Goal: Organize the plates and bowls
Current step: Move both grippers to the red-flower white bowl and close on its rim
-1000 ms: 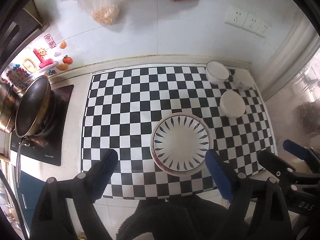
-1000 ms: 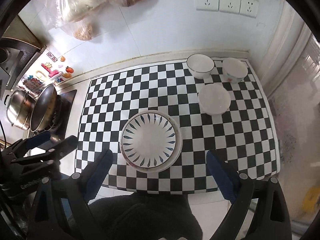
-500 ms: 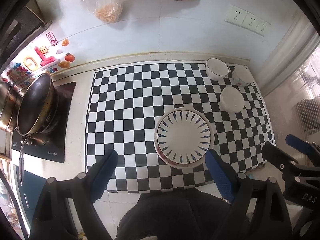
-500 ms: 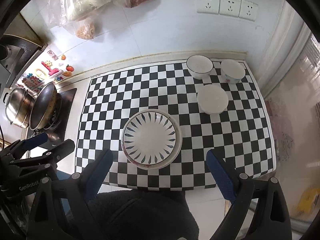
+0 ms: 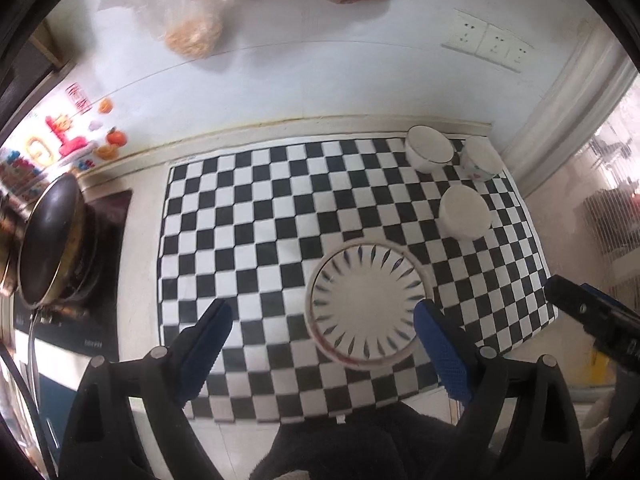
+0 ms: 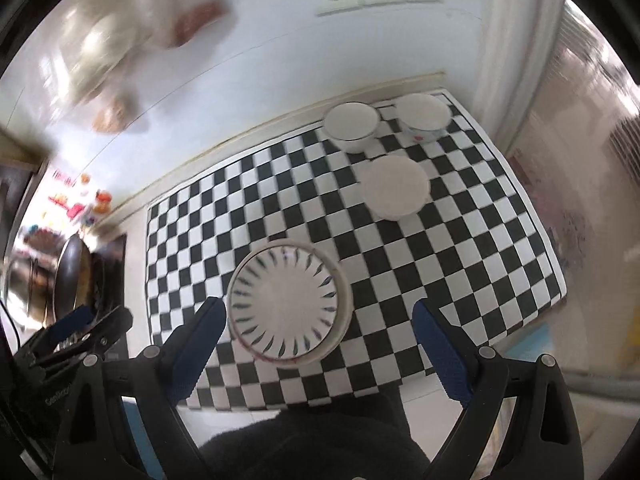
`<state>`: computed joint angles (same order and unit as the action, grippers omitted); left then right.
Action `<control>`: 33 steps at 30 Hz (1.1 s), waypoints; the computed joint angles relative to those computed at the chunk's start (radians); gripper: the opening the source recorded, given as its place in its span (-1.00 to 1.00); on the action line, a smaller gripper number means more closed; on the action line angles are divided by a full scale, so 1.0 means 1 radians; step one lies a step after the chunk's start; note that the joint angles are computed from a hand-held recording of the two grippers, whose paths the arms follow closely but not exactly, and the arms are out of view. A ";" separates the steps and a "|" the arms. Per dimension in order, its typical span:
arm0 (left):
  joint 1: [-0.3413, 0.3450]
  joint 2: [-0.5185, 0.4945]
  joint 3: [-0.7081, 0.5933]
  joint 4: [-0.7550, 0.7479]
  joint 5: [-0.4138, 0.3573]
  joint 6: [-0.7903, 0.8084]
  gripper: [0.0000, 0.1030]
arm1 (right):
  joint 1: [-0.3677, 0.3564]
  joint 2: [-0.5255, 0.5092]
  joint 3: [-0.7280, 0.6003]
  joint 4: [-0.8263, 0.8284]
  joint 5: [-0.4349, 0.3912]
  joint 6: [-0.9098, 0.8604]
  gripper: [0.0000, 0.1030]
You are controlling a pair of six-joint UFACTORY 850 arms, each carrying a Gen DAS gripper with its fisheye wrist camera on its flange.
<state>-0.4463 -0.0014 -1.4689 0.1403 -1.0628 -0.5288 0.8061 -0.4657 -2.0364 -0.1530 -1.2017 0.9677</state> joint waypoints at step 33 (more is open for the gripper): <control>-0.033 -1.074 -1.066 -0.365 -0.292 -0.038 -0.40 | -0.522 -0.392 0.009 0.608 0.118 -0.836 -0.10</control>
